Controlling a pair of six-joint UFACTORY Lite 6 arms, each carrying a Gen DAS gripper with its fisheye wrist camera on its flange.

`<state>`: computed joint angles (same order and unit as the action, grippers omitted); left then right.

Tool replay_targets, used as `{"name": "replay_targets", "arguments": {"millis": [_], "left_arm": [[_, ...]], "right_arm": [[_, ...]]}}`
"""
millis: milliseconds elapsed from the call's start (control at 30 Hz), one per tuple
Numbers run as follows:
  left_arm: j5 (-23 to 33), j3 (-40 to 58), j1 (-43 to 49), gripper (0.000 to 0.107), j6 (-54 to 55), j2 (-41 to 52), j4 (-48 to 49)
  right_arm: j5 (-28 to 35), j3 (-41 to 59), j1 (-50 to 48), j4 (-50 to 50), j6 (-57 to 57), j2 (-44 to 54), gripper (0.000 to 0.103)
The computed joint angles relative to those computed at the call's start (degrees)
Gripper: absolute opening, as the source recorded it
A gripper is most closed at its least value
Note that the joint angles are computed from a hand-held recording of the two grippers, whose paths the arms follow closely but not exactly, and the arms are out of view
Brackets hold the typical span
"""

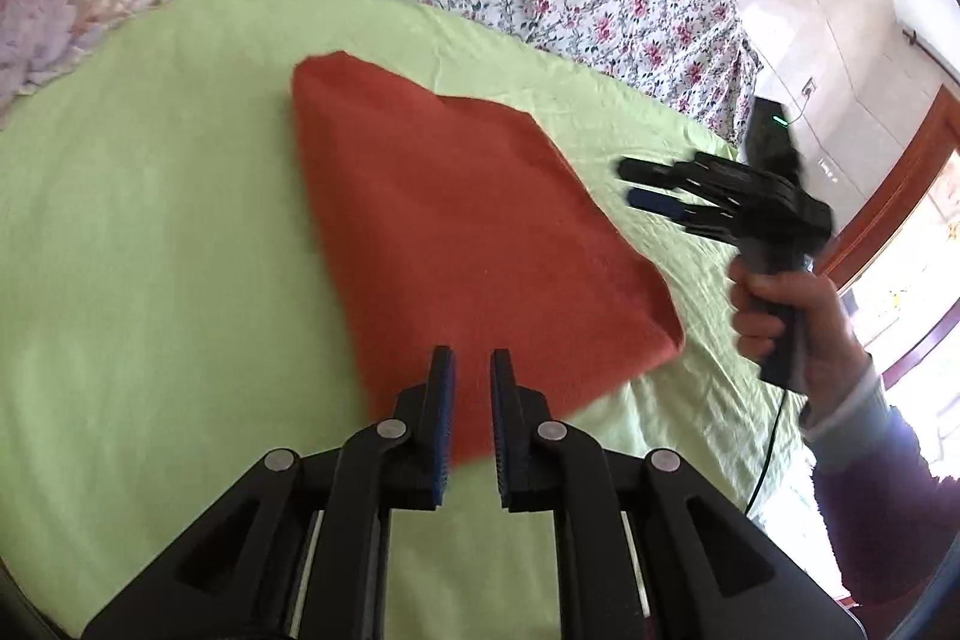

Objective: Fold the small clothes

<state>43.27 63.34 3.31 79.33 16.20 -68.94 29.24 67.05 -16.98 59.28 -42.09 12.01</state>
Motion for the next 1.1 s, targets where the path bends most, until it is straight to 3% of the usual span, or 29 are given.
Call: {"name": "replay_targets", "arguments": {"millis": [100, 133, 167, 267, 400, 467, 600, 733, 800, 900, 967, 1033, 1100], "left_arm": [[-1.66, 3.36, -2.77, 0.01, -1.34, 6.45, 0.72], [-2.1, 3.93, -2.91, 0.009, -2.11, 7.8, 1.85], [-3.08, 4.28, -3.63, 0.008, -3.19, 8.96, 3.01], [-5.73, 2.87, -4.89, 0.008, -2.66, 9.3, 3.09], [-7.04, 1.26, -5.94, 0.008, -2.92, 8.25, 2.0], [-7.16, 0.6, -6.11, 0.008, -3.7, 7.37, 2.17], [-5.97, -1.54, -5.06, 0.008, -2.06, 6.17, 0.94], [-4.59, -1.15, -3.97, 0.008, -2.39, 6.72, 0.99], [-4.9, -1.55, -4.12, 0.008, -2.4, 6.14, 1.01], [-5.43, -1.74, -4.12, 0.008, -1.72, 6.42, 1.01], [-5.92, -2.39, -4.26, 0.008, -1.99, 5.75, 1.38], [-6.56, -3.37, -4.14, 0.009, -2.2, 4.33, 2.05], [-6.04, -4.6, -3.24, 0.01, -2.13, 2.43, 2.4]], "right_arm": [[0.2, 10.6, 1.51, -6.2, 6.38, 11.64, 0.055], [1.39, 13.32, 1.6, -7.77, 7.91, 14.81, 0.041], [3.24, 15.04, 1.45, -6.94, 7.6, 17.03, 0.013], [-0.31, 12.29, 2.45, -5.88, 5.47, 13.78, 0.013], [-4.6, 13.66, 4.81, -15.54, 12.04, 17.39, 0.012], [-4.98, 12.8, 3.91, -10.56, 8.28, 17.52, 0.013], [-7.41, 4.11, 3.93, -8.47, 7.44, 7.02, 0.014], [-3.31, -10.46, 4.71, 2.09, -4.36, -8.67, 0.014], [-4.97, -15.9, 7.26, -4.47, 1.04, -13.7, 0.014], [-12.86, -23.36, 9.51, -16.78, 11.38, -14.45, 0.013], [-14.81, -25.94, 8.2, -13.49, 9.37, -14.08, 0.01], [-12.52, -26.79, 5.58, -4.37, 1.99, -15.01, 0.01], [-12.96, -28.04, 5.51, -3.81, 1.47, -16.84, 0.01]]}}
